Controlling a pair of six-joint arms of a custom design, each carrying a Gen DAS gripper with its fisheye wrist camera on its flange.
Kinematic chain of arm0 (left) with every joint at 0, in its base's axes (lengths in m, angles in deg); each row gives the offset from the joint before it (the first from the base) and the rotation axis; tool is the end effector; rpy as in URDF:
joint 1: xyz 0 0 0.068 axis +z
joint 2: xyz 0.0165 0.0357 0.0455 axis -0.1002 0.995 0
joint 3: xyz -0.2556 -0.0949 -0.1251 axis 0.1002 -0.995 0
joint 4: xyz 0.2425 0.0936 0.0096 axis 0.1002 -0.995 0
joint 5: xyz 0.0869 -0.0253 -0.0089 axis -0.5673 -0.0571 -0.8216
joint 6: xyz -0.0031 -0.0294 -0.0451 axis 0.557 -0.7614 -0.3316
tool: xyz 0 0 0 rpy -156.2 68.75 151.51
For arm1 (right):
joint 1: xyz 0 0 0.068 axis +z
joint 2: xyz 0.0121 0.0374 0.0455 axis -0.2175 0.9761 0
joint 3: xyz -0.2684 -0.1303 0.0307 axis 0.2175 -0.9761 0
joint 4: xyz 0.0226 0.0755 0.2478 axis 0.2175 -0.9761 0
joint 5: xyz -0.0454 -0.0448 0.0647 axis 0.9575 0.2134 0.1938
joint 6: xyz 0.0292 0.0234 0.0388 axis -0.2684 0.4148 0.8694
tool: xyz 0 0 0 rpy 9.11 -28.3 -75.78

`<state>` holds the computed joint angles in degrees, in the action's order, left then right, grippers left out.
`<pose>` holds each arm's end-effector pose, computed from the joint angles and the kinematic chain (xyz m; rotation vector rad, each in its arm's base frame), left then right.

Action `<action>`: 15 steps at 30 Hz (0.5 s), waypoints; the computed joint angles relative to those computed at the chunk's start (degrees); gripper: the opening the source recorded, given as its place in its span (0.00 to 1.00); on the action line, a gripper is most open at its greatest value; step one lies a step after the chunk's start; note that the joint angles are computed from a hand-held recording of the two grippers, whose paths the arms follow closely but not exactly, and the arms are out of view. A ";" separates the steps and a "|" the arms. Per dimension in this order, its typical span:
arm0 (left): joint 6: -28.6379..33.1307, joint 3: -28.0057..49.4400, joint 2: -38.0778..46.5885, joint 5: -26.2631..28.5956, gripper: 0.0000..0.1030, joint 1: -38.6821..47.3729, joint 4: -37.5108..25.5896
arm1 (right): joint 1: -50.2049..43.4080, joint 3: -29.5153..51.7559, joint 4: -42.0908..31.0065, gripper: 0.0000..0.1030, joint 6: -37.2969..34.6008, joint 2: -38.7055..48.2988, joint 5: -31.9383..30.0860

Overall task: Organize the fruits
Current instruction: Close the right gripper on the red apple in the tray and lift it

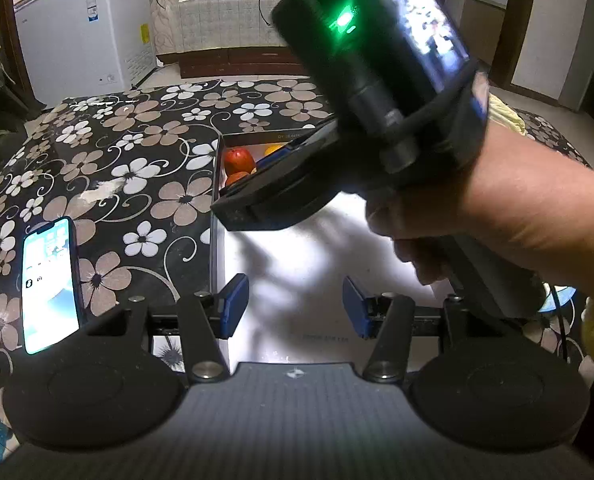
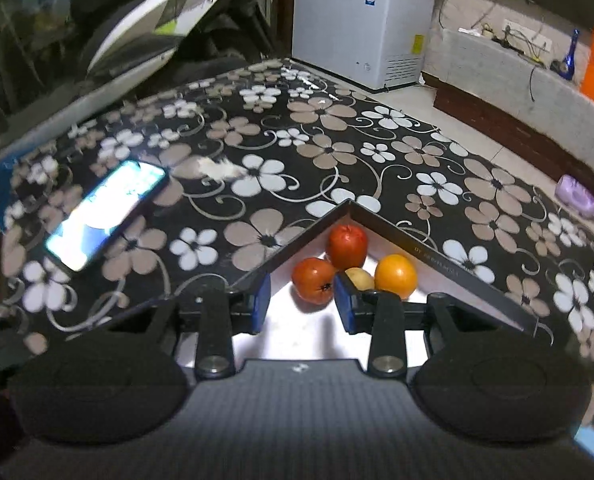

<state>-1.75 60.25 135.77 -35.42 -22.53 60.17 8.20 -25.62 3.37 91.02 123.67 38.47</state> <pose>0.2483 -0.0869 0.0643 0.8768 2.2541 -0.3889 0.3552 0.1274 0.0287 -0.1727 2.3278 0.0241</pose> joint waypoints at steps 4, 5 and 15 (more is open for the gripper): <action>-0.26 0.29 -0.27 0.99 0.57 0.23 -0.56 | 0.54 2.66 -1.15 0.36 -2.90 2.04 2.12; -0.28 0.38 -0.27 1.11 0.58 0.24 -0.65 | 0.67 3.38 -1.72 0.36 -3.50 2.53 2.68; -1.18 1.09 -0.04 0.93 0.60 0.34 -0.89 | 1.68 5.04 0.26 0.30 -7.23 5.66 7.64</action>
